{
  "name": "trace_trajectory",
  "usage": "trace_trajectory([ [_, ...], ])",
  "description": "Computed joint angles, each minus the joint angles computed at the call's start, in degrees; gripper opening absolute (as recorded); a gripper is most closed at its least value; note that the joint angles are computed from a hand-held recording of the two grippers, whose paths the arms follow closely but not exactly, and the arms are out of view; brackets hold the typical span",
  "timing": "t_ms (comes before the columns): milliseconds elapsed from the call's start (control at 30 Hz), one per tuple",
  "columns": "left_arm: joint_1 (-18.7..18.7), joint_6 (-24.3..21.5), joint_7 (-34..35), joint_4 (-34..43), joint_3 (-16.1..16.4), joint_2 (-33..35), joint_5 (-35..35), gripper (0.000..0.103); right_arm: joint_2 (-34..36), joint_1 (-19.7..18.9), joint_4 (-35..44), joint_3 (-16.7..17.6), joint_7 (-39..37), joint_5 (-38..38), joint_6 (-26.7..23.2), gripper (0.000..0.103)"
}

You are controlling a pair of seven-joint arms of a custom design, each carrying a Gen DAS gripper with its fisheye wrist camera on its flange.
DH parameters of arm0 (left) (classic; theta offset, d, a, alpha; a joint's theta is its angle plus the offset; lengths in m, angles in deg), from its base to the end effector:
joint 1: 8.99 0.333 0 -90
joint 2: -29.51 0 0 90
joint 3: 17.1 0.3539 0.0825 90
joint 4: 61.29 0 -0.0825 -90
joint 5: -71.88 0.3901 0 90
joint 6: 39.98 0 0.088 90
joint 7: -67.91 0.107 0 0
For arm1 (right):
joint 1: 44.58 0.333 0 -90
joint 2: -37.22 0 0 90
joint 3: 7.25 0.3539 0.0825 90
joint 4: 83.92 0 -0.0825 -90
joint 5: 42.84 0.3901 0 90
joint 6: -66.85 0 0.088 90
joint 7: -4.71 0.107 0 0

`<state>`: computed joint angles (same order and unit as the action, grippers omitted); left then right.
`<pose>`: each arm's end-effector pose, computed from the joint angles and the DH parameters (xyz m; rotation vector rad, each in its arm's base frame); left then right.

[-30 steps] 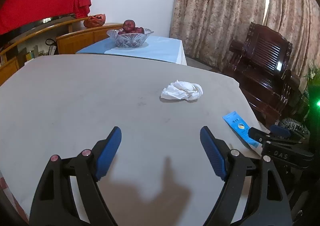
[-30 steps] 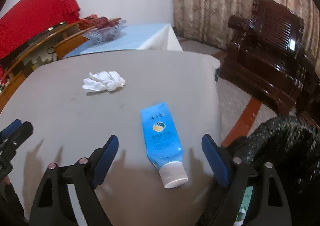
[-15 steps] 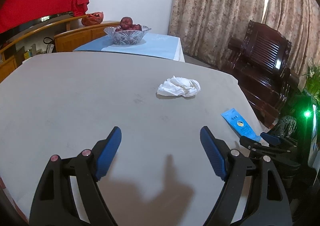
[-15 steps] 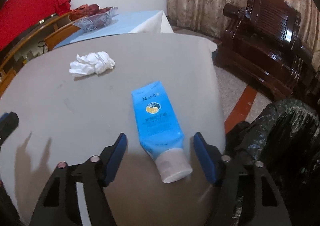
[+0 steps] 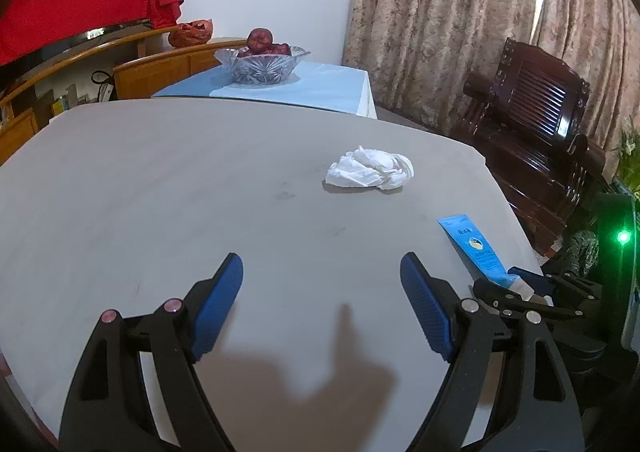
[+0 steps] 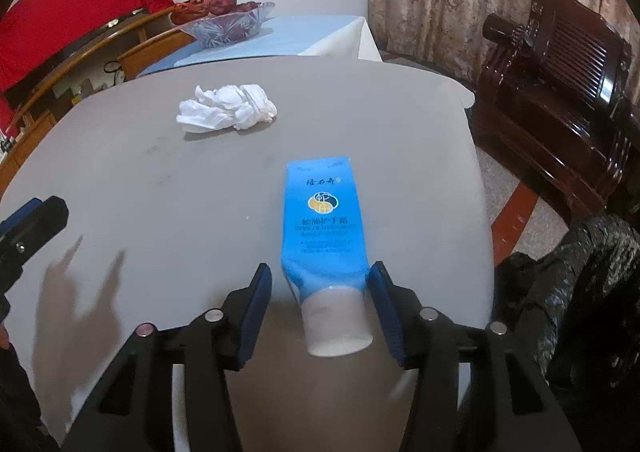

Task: Collect trash
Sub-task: 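Close the right tool on the blue hand-cream tube and lift it, then grasp the white tissue with the left tool while the right holds the tube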

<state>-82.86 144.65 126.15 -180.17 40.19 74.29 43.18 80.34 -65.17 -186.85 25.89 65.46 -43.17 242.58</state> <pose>0.6095 -0.2247 0.3223 -1.9643 1.3125 -0.7696 0.7214 0.0853 0.2759 -2.1195 1.2854 -0.3922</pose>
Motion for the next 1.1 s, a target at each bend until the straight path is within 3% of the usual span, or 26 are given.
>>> trace_trajectory([
  [133,0.7,-0.22,-0.04,0.27,-0.42,-0.05,0.18,0.079,0.67,-0.17,1.06,0.64,-1.08,-0.17,-0.8,0.042],
  [467,6.06,-1.4,-0.23,4.76,-3.41,0.58,3.6,0.079,2.05,-0.62,4.7,1.91,-0.85,2.45,-1.11,0.038],
  [800,20.59,-5.59,-2.25,21.67,-11.71,5.25,11.62,0.078,7.36,5.05,18.95,-0.89,-2.09,7.08,-7.38,0.033],
  [900,26.88,-8.77,-2.27,28.53,-16.46,6.76,14.24,0.078,9.0,6.89,22.85,-2.14,-3.01,9.01,-9.55,0.033],
  [1100,35.17,-14.2,-2.43,38.59,-23.06,9.5,18.78,0.079,10.46,9.36,26.76,-4.42,-5.7,12.67,-11.75,0.03],
])
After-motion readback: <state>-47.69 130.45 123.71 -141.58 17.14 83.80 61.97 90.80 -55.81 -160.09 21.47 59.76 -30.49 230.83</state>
